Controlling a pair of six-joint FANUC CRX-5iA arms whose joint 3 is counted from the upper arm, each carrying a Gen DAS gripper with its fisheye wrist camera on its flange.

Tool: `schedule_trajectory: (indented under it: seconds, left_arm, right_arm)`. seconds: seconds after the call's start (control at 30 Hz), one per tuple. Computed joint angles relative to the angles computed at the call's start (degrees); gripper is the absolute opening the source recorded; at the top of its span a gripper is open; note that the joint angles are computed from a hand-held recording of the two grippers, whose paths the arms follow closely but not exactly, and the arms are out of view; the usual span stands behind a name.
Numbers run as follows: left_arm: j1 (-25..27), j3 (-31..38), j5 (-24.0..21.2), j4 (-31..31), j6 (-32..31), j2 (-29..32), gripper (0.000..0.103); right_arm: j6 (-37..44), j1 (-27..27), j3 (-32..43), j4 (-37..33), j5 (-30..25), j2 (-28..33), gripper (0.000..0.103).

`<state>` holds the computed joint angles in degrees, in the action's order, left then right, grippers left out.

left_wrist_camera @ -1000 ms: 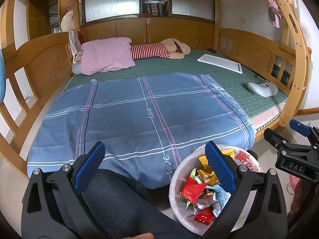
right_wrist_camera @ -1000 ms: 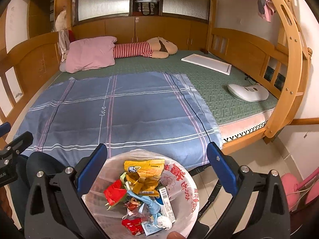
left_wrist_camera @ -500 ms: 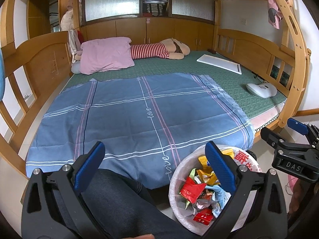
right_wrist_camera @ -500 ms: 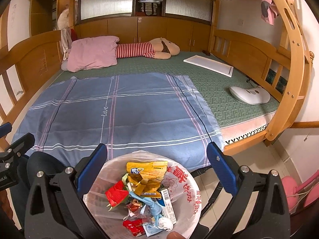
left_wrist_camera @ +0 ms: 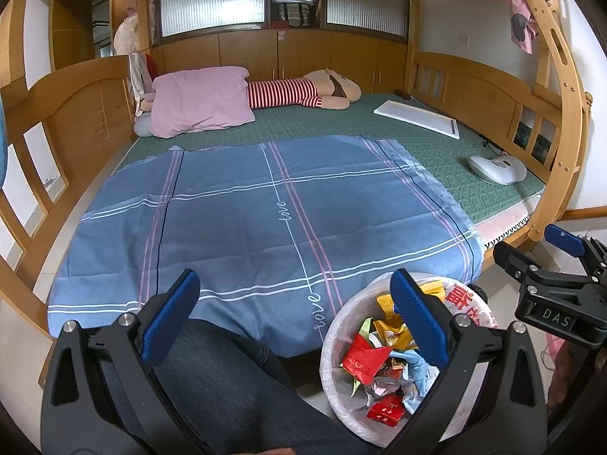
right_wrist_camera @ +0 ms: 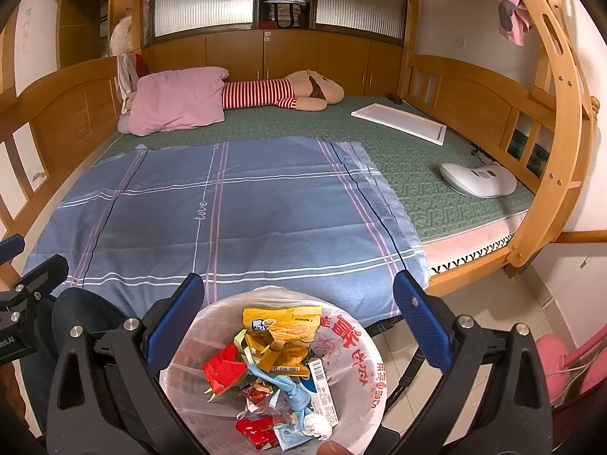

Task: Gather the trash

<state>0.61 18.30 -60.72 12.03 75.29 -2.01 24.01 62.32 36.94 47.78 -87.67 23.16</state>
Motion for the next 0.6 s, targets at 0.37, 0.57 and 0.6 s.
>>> schedule_trajectory:
  seconds: [0.37, 0.57, 0.6]
  left_arm:
    - [-0.02, -0.03, -0.16, -0.09, 0.13, 0.06, 0.100]
    - [-0.01, -0.14, -0.20, -0.10, 0.04, 0.12, 0.100]
    - [0.01, -0.17, -0.22, -0.11, 0.07, 0.13, 0.100]
  right_arm:
    - [-0.07, -0.02, -0.10, -0.11, 0.09, -0.07, 0.098]
    - [-0.40, -0.15, -0.75, -0.30, 0.23, -0.30, 0.098]
    - [-0.51, -0.14, -0.79, -0.34, 0.18, -0.31, 0.098]
